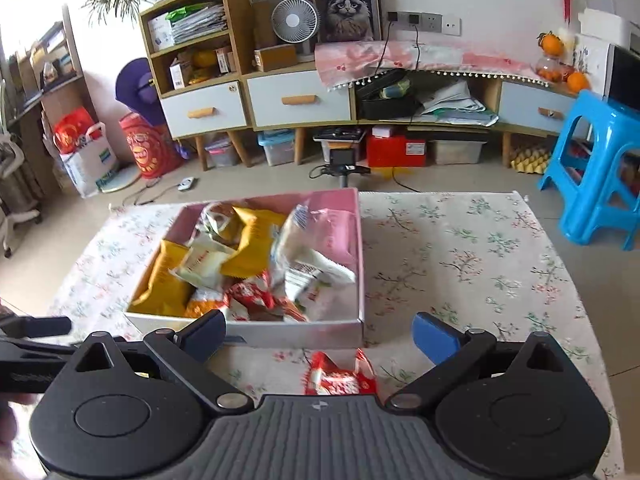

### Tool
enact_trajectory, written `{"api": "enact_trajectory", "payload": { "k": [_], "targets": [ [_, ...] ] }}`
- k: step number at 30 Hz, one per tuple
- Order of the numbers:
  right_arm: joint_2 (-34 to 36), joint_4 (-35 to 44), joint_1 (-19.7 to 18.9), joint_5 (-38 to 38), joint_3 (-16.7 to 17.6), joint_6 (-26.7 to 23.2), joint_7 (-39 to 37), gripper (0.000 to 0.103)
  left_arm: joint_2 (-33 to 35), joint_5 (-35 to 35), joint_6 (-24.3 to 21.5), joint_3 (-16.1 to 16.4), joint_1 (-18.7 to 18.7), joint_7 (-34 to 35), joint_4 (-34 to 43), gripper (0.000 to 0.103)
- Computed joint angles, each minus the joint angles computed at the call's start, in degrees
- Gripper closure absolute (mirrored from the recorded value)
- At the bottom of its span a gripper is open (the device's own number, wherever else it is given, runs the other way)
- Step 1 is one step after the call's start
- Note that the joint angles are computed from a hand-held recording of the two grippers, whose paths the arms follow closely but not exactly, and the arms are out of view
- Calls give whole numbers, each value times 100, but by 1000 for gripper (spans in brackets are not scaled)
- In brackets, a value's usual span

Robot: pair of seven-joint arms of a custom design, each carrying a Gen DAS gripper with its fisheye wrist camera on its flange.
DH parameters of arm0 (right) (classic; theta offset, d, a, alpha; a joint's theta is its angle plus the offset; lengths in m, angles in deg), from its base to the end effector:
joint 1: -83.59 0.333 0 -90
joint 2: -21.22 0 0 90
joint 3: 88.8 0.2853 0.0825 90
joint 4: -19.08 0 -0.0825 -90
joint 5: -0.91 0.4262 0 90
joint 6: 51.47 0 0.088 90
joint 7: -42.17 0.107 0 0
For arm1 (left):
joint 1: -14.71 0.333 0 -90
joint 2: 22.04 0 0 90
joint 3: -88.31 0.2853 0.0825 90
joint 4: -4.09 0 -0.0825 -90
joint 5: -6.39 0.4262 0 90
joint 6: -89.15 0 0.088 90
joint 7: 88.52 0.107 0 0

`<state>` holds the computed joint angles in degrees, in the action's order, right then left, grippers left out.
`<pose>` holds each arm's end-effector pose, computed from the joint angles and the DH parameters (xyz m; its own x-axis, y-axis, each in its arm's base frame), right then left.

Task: Organize snacks
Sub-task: 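Withdraw both open tools from the box back over the table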

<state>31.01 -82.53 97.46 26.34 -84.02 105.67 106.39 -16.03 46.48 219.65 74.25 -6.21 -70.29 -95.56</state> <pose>0.6633 0.2025 0.5063 0.4541 -0.8855 -0.0986 -0.6238 -0.2371 -0.7448 0.5614 -0.3669 0.5195 0.2669 -0.9601 0.0840 -0.7066 -0.2542 -0.6604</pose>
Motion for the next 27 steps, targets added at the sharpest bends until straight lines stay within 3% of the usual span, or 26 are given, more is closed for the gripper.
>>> {"api": "enact_trajectory", "payload": {
  "k": [11,19,27],
  "targets": [
    [-163,-468,102,-559,-73,266,-34,12,-67,-97,12,-76,-62,38,-239,9],
    [-156,-603,163,-1184,-160,230,347,12,-62,-466,63,-77,-38,44,-358,9],
    [-181,-740,153,-1381,-134,187,218,10,3,-608,53,-77,-45,109,-386,9]
  ]
}}
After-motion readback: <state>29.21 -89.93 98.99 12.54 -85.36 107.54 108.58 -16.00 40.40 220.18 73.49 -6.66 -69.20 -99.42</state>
